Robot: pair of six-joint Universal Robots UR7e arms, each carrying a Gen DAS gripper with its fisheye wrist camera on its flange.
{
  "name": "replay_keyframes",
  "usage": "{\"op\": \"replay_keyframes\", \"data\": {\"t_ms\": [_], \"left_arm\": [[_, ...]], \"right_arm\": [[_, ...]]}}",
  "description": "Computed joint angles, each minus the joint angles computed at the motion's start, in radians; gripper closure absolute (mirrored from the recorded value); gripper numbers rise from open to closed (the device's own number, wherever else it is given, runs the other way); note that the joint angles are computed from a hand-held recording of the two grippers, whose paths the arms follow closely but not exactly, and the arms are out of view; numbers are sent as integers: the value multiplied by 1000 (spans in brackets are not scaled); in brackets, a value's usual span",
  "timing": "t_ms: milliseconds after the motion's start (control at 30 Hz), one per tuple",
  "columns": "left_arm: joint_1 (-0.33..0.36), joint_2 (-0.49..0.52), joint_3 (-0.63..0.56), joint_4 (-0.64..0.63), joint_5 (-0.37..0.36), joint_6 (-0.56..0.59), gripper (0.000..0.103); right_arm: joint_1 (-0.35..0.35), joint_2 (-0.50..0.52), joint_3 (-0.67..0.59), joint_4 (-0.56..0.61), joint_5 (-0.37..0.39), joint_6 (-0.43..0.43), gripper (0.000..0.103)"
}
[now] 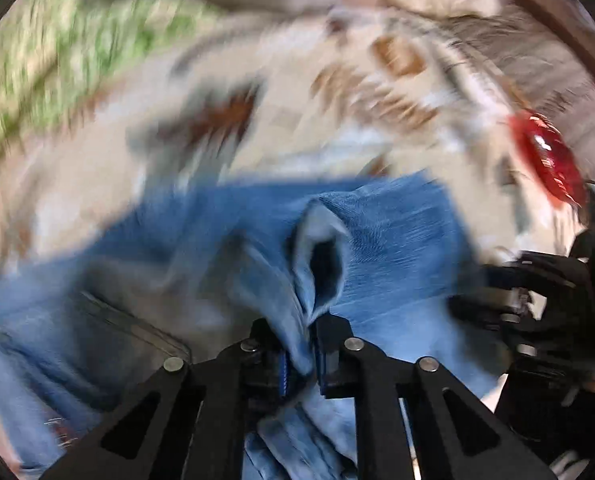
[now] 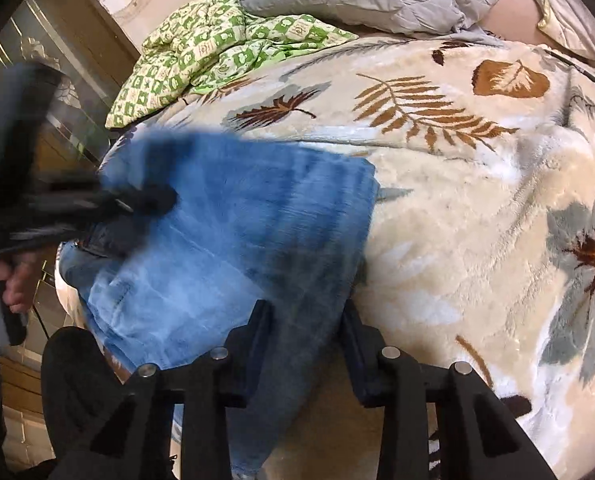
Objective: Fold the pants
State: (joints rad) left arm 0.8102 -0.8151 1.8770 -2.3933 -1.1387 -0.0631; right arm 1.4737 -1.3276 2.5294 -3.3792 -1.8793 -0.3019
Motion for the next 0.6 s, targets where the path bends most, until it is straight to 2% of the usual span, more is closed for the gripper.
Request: {"op": "replay_keyframes", "data": {"t_ms": [67, 133, 167, 200, 233, 267, 300, 333, 400, 467, 533, 600], "left_arm": [[31, 1, -1, -23, -51, -49, 86], [23, -10, 8, -26, -54, -49, 84], [14, -21, 19, -31, -46, -35, 79], [3, -32, 29, -32, -26, -33, 62], [-19, -60, 59, -49, 8, -35, 39], [-31, -81, 83, -73, 30, -32, 27], [-47, -102, 107, -99, 53, -28, 14], [-56, -131, 138, -134, 72, -11, 14], [-64, -173, 166, -123, 79, 0, 14], [-76, -202, 198, -109, 88, -24, 14], [-78, -192, 203, -94, 84, -56, 14], [-75, -176, 210, -87, 79, -77, 14]], "right_arm": [[14, 12, -6, -3, -25, -2, 64], [20, 15, -12, 5, -35, -5, 62], [21, 8, -13, 16, -34, -5, 61], [20, -2, -16, 38, -29, -3, 59], [19, -17, -18, 68, -26, 9, 54], [20, -40, -18, 100, -25, 30, 49], [21, -62, -10, 111, -19, 45, 39], [21, -80, -1, 116, -11, 53, 36], [29, -135, 26, 148, 20, 53, 35], [62, -158, 41, 182, 4, 47, 35], [96, -144, 48, 191, -17, 48, 35], [138, -101, 58, 145, -51, 39, 35]]}}
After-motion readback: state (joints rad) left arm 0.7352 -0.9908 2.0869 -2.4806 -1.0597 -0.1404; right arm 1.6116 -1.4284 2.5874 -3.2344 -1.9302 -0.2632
